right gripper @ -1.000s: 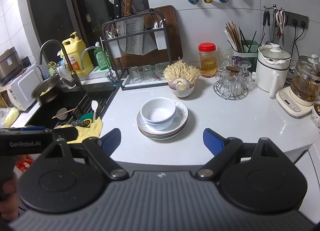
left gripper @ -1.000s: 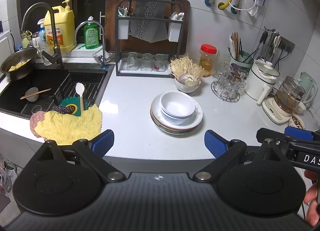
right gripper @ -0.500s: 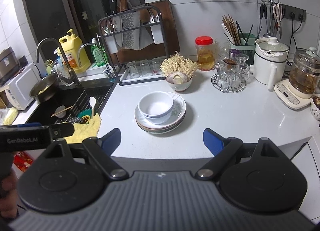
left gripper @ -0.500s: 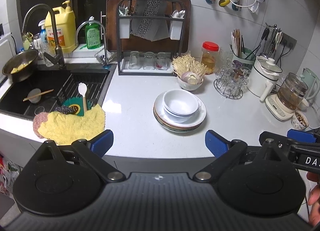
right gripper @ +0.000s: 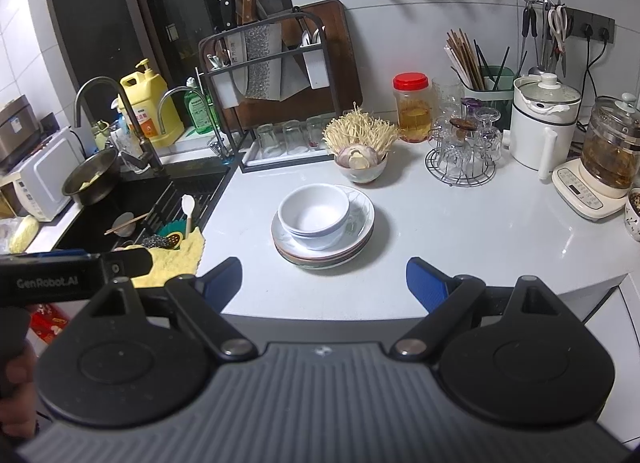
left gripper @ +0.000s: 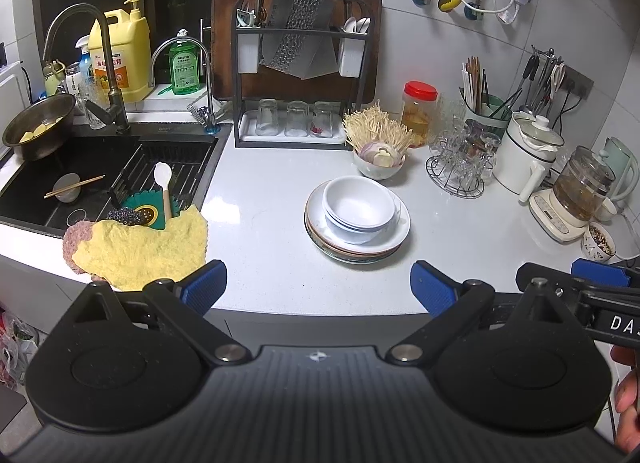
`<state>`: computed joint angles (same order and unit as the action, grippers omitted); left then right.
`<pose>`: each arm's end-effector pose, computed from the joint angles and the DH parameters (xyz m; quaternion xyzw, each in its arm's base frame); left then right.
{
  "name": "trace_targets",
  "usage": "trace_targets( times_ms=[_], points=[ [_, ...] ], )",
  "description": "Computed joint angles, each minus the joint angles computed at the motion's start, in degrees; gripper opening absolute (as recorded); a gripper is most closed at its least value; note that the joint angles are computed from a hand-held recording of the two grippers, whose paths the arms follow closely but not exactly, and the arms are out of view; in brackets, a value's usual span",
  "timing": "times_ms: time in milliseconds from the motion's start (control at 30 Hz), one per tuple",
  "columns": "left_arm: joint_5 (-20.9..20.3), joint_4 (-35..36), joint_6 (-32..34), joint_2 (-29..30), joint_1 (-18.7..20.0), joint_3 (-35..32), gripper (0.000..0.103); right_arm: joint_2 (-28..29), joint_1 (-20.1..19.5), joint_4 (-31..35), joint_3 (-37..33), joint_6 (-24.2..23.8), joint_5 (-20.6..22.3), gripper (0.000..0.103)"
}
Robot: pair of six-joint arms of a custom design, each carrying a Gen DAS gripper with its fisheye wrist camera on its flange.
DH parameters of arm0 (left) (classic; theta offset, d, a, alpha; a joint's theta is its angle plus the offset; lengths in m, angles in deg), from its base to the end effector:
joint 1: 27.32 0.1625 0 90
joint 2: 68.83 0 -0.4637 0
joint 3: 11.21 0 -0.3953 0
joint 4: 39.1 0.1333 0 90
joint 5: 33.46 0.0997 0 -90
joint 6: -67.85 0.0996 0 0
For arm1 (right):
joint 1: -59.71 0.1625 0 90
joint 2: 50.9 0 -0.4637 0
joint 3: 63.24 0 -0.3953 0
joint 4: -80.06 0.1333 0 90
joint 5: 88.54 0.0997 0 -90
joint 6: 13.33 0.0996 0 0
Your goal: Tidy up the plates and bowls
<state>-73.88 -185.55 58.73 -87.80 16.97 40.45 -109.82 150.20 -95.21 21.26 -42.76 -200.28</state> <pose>-0.4899 -0.7701 0.0808 0.1969 0.8706 -0.3548 0.2782 0.1026 -0.7253 0.4283 0.1292 -0.8472 0.4324 0.2805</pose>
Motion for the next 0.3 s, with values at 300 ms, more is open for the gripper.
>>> trace_targets(
  times_ms=[300],
  points=[
    [0.3, 1.8, 0.6, 1.1, -0.1, -2.1, 0.100, 0.1, 0.0, 0.2, -0.4, 0.0, 0.2, 0.090]
  ],
)
